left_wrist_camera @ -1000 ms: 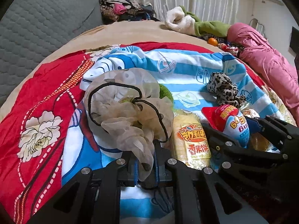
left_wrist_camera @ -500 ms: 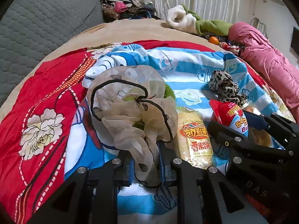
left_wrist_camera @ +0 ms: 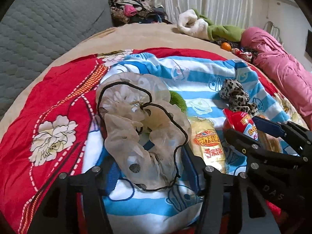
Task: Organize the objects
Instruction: 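Lower the scrunchie and Kinder egg into the striped tray with both tools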
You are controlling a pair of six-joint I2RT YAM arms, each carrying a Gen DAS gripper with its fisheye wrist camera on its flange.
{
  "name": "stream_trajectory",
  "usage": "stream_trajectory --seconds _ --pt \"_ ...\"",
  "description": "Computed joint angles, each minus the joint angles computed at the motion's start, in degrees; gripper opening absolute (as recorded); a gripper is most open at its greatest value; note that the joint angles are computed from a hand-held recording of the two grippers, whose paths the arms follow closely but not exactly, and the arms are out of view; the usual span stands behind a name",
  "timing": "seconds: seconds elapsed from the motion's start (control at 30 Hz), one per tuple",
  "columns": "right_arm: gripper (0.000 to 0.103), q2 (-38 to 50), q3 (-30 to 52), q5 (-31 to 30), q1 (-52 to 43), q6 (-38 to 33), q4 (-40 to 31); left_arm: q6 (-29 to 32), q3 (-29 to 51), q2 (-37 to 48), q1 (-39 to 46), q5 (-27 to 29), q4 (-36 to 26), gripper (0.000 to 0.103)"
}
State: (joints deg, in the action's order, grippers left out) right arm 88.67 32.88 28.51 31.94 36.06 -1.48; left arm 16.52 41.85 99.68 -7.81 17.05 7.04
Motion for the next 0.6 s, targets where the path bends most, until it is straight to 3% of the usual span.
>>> stream_trajectory --seconds 0.3,0.6 --pt "0.065 -1.15 0.44 1.19 1.12 0.49 -2.32 1.55 0.09 -0.89 0.69 0.07 -2.07 0.063" --pt "0.066 -4.11 -0.41 2.13 1.40 1.89 -4.84 3.26 -0.14 -2.55 0.90 0.07 -4.73 0.078"
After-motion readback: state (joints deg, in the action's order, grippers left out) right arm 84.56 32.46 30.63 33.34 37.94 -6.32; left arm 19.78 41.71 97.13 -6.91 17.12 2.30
